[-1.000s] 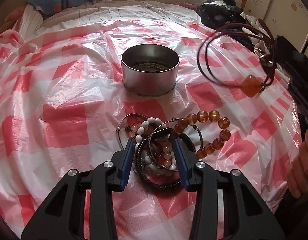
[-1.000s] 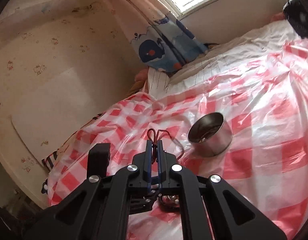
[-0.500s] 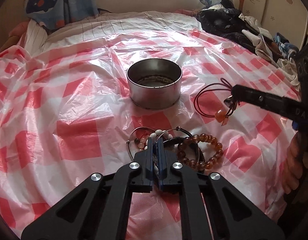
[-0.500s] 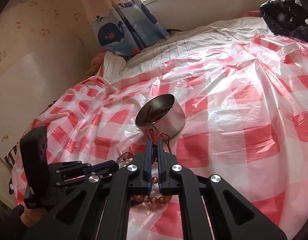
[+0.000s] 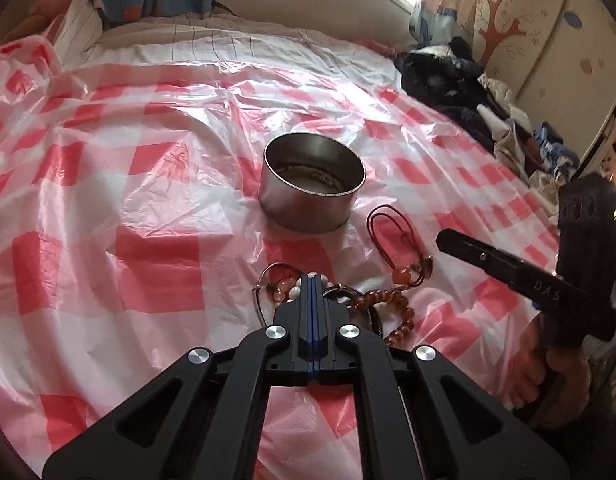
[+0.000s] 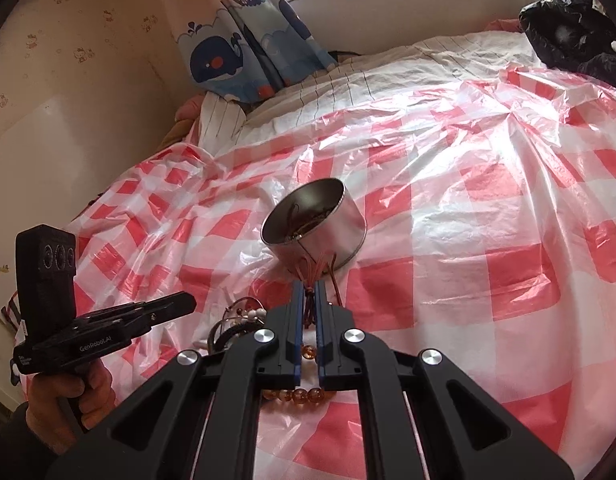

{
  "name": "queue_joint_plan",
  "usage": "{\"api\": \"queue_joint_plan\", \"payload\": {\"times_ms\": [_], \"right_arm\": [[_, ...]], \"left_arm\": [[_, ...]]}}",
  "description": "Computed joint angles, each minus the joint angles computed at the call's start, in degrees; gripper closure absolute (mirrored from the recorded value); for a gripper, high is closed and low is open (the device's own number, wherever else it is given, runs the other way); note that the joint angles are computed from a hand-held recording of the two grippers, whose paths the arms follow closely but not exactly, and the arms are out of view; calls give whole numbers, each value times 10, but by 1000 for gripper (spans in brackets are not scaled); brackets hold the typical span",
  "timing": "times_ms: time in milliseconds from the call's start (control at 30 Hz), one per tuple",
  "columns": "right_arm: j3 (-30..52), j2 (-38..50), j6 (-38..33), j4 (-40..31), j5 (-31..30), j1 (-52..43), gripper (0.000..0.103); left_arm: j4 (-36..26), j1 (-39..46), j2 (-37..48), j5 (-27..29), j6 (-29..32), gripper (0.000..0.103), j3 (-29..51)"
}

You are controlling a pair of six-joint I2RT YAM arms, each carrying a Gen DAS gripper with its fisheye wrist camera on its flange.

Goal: Organize jewelry
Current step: 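Lift the red cord necklace and carry it toward the steel tin, then hold the necklace over the tin with the right gripper while the left gripper grasps a silver bangle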

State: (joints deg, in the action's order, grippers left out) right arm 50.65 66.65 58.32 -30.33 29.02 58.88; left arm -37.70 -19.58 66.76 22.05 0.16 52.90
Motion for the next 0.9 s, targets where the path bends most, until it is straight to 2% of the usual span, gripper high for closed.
{"api": "queue_joint_plan", "payload": {"times_ms": [33, 67, 100, 167, 233, 367, 433, 467, 500, 533, 633, 733, 800, 833, 900], "right_arm": [[1, 4, 4, -4, -3, -2, 85], [4, 8, 9, -11, -5, -2, 65], [8, 15, 14, -21, -3, -1, 58], [20, 31, 14, -36, 2, 2, 57], [39, 57, 12, -64, 7, 5, 54], [80, 121, 15, -127, 18, 5, 48], [86, 145, 8, -138, 1, -5, 48], [82, 148, 4, -131, -10, -10, 51], [74, 147, -3, -117, -23, -13, 58], [71, 146, -8, -110, -34, -16, 85], [61, 132, -12, -92, -33, -10, 85], [38, 90, -11, -56, -22, -5, 85], [23, 61, -15, -31, -7, 0, 85], [19, 49, -14, -22, 1, 4, 85], [29, 47, -13, -31, 23, 11, 85]], "left_arm": [[0, -13, 0, -18, 5, 102, -2], [-3, -22, 1, -26, 12, 101, -3], [-2, -31, 0, -32, 15, 101, -6], [2, -44, 2, -47, 16, 89, -10], [6, -58, 4, -72, 18, 84, -13], [13, -91, 10, -125, 26, 85, -16], [12, -110, 5, -152, 34, 96, -18], [11, -109, -1, -150, 38, 96, -18], [10, -94, -6, -118, 33, 97, -17], [8, -70, -10, -70, 24, 97, -14], [15, -15, -23, 13, 7, 97, -12], [33, 53, -31, 138, -17, 96, -16], [54, 81, -42, 207, -32, 103, -22], [53, 81, -47, 205, -33, 103, -19], [43, 58, -51, 145, -19, 103, -14]]}}
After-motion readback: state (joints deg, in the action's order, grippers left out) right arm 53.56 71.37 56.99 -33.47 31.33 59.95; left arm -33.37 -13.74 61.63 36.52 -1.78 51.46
